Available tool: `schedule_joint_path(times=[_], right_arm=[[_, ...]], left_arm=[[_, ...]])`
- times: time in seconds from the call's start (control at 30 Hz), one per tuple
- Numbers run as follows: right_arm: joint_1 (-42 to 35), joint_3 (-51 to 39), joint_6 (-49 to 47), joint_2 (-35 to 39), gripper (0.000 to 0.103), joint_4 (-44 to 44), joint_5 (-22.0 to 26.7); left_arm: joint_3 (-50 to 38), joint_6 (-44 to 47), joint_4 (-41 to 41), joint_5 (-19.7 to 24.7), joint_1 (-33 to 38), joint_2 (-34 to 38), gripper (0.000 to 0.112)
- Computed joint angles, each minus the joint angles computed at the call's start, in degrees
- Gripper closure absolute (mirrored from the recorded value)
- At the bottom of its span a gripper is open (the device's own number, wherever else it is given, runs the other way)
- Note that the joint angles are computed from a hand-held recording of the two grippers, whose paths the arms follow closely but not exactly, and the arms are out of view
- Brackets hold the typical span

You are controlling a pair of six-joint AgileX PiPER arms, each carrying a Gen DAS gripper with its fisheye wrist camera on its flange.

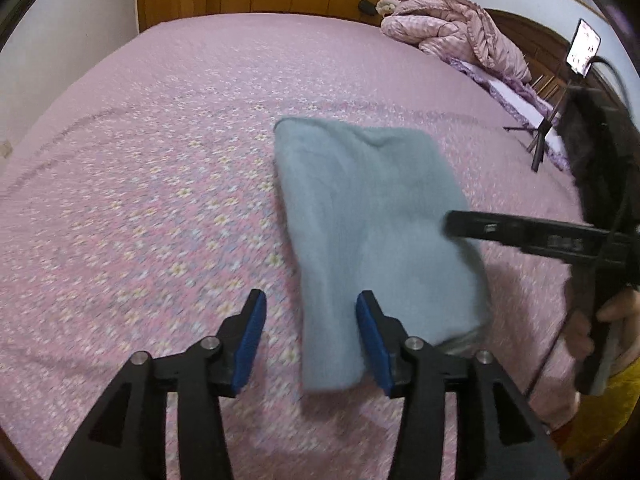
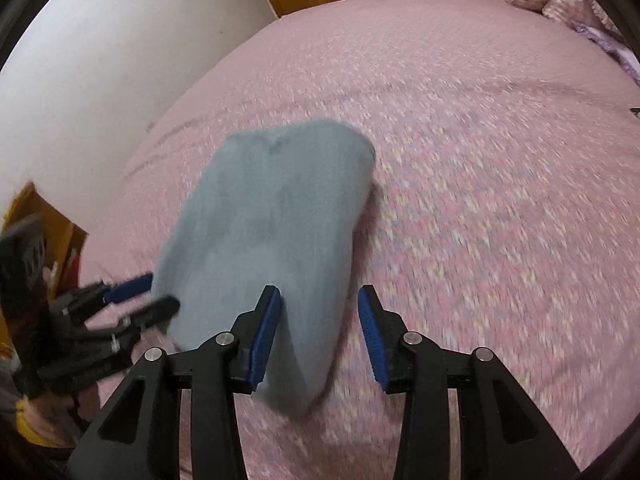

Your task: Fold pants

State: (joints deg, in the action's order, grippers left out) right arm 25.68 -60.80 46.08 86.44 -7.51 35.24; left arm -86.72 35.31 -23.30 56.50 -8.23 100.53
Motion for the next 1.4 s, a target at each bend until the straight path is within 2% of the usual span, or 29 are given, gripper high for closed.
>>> schedule_joint_path(times=[0.13,0.23,0.3,0.47,0.7,1.0,1.07,1.13,1.3,1.4], right_arm=[[3.6,3.7,8.1,0.7,0.059,-6.8,-1.7],[5.3,6.9,18.7,0.1,0.044,-16.2,-3.3],[5.8,8.3,23.2,-0.3,0.041,-19.9,-3.9],[7.3,9.5,27.6,-1.4,0.039,-22.9,-2.3],[8.8,8.1,30.2,-1.2,0.035,-21.6,-0.7],[15.9,5.5,33.1,-3.9,0.030,-23.1,9.9],[18.0,4.7,34.1,-3.9,0.020,-23.5,12.5],[20.8,3.9,36.6,-3.7,0.018,-24.6,16.1],[26.3,3.7,39.4,-3.2,0.016,-24.2,19.9],[28.7,3.2,40.2,-2.3,0.016,-25.4,22.8]], left_arm=[[4.2,-0.1,1.2,-2.6,0.6,-1.4,0.057],[5.1,-1.1,1.7,-3.4,0.5,-0.6,0.052],[5.3,-2.0,1.5,-3.8,0.7,-0.1,0.046],[6.6,-4.4,2.5,-6.2,0.7,-0.3,0.030],[7.0,-7.4,4.9,-5.3,0.9,-1.7,0.030],[8.9,-3.6,3.7,-2.5,4.5,-5.2,0.030],[9.9,-3.0,3.4,-2.1,5.2,-6.2,0.030],[10.9,-3.0,3.1,-1.8,5.3,-6.9,0.030],[13.0,-1.3,1.9,0.0,6.3,-8.0,0.030],[14.1,-2.4,2.7,-0.9,5.7,-8.7,0.029]])
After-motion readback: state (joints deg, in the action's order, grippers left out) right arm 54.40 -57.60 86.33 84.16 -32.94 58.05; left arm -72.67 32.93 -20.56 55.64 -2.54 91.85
